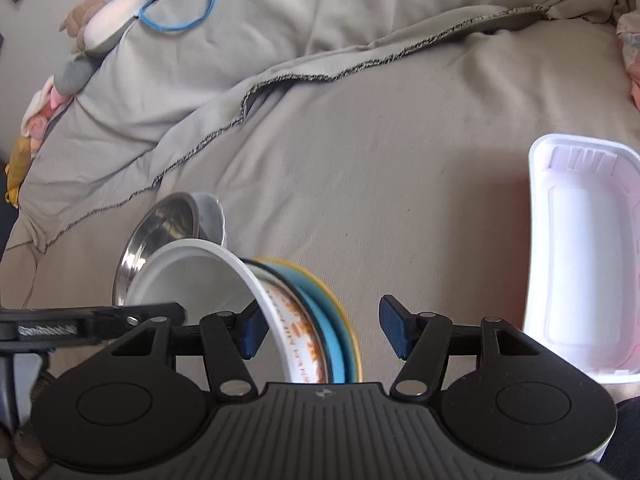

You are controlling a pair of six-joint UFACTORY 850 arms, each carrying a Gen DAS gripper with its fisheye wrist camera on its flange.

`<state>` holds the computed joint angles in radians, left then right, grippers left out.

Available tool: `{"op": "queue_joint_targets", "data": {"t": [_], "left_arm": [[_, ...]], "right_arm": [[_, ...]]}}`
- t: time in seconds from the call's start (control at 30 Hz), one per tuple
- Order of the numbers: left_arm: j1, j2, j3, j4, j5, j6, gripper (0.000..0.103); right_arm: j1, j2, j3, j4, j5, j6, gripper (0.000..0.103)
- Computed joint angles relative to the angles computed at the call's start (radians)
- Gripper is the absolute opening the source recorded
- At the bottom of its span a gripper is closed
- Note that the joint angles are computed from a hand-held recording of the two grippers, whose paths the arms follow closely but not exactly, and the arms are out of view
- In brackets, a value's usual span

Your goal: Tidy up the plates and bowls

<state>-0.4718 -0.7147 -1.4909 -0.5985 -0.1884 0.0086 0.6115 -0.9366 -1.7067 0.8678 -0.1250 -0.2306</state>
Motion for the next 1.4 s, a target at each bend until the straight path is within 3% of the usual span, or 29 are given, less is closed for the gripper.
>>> {"op": "queue_joint_targets", "data": {"t": [0.27, 0.43, 0.5, 0.67, 0.83, 0.97, 1.17, 1.27, 1.4], "left_arm": [[-0.004, -0.050, -0.079, 0.194, -0.037, -0.182, 0.036], [-0.023, -0.043, -0.066, 0.375, -0.036, -0.332, 0.033], [-0.028, -0.035, -0.053, 0.373, -0.041, -0.319, 0.032], [-0.039, -0.018, -0.019, 0.419, -0.055, -0.341, 0.033], [-0.026, -0.035, -0.011, 0.176, -0.072, -0.156, 0.035], [-0.026, -0.045, -0.006, 0.073, -0.062, -0.083, 0.038], [-0.012, -0.058, 0.005, -0.209, -0.064, 0.156, 0.044], [-0.009, -0.054, 0.014, -0.299, -0.061, 0.246, 0.048], [-0.011, -0.056, 0.007, -0.281, -0.069, 0.244, 0.050]], "right_arm": [[-0.013, -0.039, -0.057, -0.168, -0.030, 0.175, 0.061], [-0.012, -0.044, -0.053, -0.172, -0.036, 0.180, 0.061], [-0.009, -0.035, -0.040, -0.204, -0.039, 0.206, 0.061], [-0.005, -0.016, -0.009, -0.058, -0.082, 0.051, 0.061], [0.005, -0.029, -0.016, -0.043, -0.134, 0.034, 0.061], [0.009, -0.052, -0.047, -0.075, -0.163, 0.086, 0.061], [0.012, -0.064, -0.063, -0.103, -0.163, 0.122, 0.061], [0.013, -0.065, -0.063, -0.122, -0.155, 0.144, 0.061], [0.015, -0.067, -0.065, -0.142, -0.148, 0.172, 0.061]]}}
